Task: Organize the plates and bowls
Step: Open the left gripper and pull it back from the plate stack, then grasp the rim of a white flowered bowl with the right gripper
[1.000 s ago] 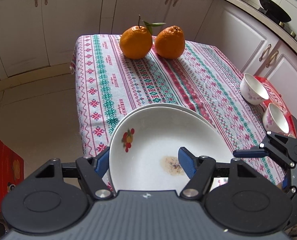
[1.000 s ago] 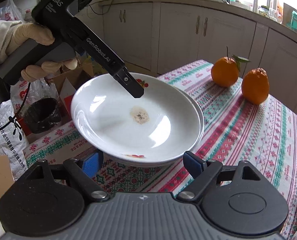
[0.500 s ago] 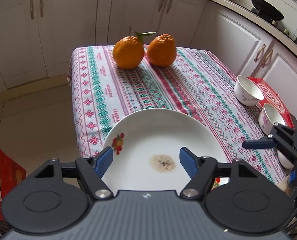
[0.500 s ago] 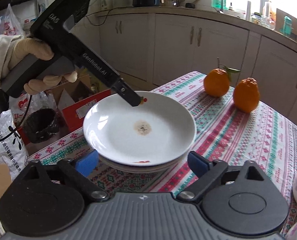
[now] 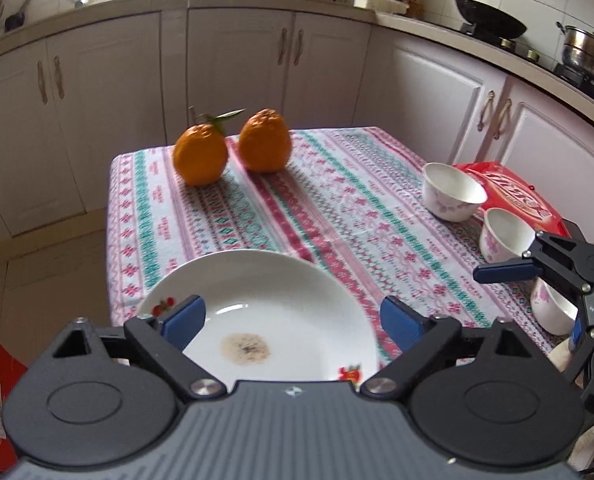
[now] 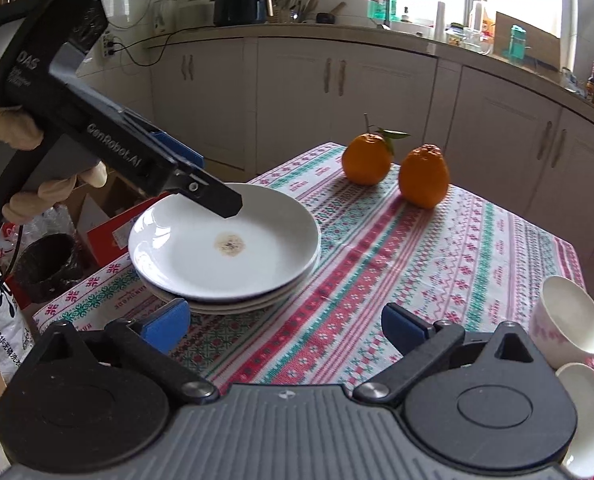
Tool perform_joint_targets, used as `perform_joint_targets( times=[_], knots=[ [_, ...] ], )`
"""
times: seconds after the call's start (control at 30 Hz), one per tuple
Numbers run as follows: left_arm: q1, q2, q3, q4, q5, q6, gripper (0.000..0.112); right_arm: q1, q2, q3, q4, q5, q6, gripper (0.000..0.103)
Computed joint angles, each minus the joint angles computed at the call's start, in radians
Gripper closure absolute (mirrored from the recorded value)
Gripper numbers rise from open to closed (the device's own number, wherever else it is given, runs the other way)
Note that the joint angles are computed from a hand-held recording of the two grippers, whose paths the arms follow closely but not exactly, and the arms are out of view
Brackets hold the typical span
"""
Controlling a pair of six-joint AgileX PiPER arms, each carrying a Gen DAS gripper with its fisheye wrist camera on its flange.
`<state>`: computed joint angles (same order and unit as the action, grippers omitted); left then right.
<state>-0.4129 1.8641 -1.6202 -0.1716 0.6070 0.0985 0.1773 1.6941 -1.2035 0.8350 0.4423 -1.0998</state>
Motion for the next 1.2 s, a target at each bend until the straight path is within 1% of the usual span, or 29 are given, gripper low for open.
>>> perform_joint_targets(
  times=[0.13,0.2,0.33,0.43,0.5,0.63,0.7,0.77,0.87,0.93,1.0,1.13,1.2],
  knots=[
    [-0.088,-0.032,0.079,0.084,-0.097,-0.082,0.018,-0.022,-0.07,0.075,-0.022,-0.044,0.016,0.0],
    [-0.137,-0.037,0.107,0.148,-0.139,-0.145,0.018,-0.055,-0.107,0.116,0.002,-0.05,-0.012,0.0],
    [-0.225,-0.024,0.141,0.224,-0.209,-0.238,0.018,-0.149,-0.182,0.199,0.054,-0.055,-0.065,0.0],
    [-0.28,-0.001,0.149,0.198,-0.245,-0.222,0.018,-0.236,-0.225,0.251,0.091,-0.047,-0.102,0.0],
    [-0.314,0.019,0.142,0.18,-0.258,-0.204,0.018,-0.284,-0.245,0.28,0.082,-0.059,-0.095,0.0],
    [-0.38,0.054,0.122,0.206,-0.292,-0.201,0.018,-0.393,-0.271,0.31,0.09,-0.026,-0.106,0.0],
    [-0.409,0.08,0.097,0.216,-0.293,-0.2,0.018,-0.428,-0.277,0.322,0.086,-0.032,-0.1,0.0],
    [-0.432,0.11,0.063,0.188,-0.28,-0.156,0.018,-0.468,-0.271,0.324,0.096,-0.017,-0.112,0.0],
    [-0.461,0.156,0.01,0.157,-0.26,-0.099,0.018,-0.531,-0.265,0.333,0.153,0.006,-0.177,0.0],
    [-0.474,0.191,-0.034,0.126,-0.245,-0.053,0.018,-0.585,-0.259,0.339,0.199,0.047,-0.231,0.0],
    [-0.481,0.229,-0.087,0.062,-0.22,0.019,0.018,-0.622,-0.25,0.339,0.21,0.064,-0.24,0.0],
    [-0.494,0.308,-0.203,0.005,-0.161,0.096,0.018,-0.675,-0.21,0.316,0.221,0.129,-0.256,0.0],
    [-0.503,0.338,-0.249,0.019,-0.137,0.104,0.018,-0.693,-0.197,0.304,0.222,0.164,-0.264,0.0]
  ],
)
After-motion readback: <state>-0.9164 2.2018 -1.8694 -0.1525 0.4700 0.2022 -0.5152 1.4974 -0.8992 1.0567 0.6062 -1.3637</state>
